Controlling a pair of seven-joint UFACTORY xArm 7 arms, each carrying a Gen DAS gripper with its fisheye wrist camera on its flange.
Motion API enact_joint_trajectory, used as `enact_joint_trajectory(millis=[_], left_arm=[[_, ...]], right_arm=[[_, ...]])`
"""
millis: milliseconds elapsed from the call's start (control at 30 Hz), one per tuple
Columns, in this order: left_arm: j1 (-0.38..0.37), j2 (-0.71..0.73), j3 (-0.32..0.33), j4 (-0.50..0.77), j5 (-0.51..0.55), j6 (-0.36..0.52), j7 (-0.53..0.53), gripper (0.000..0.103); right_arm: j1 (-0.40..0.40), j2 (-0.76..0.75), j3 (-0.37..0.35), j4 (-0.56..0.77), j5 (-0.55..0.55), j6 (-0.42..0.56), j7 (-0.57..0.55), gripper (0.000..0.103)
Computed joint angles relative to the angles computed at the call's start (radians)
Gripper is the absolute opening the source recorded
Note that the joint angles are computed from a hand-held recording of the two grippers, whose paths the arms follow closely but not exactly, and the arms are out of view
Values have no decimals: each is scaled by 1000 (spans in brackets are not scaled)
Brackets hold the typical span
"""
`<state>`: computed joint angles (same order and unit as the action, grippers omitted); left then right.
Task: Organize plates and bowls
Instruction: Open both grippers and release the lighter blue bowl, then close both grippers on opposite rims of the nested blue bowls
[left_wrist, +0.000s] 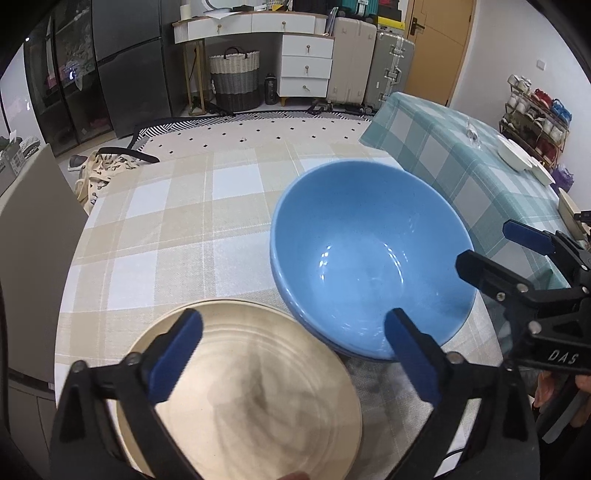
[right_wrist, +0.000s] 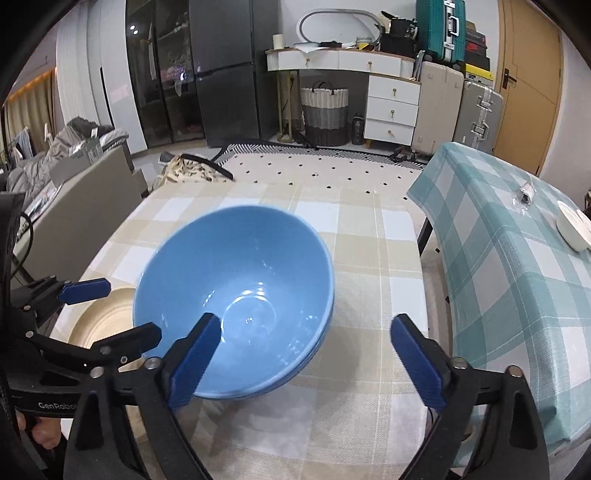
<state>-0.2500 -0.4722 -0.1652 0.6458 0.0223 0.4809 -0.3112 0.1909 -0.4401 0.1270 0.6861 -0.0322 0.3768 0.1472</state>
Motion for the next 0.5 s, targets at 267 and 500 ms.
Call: enact_joint_trajectory(millis=[267, 500], left_arm=[[-10, -51, 58, -48, -58, -48, 60, 103], [4, -52, 86, -62, -107, -62, 74, 103]], right_arm=[[21, -43, -48, -37, 62, -55, -27, 102], [23, -33, -54, -32, 90, -52, -45, 102]])
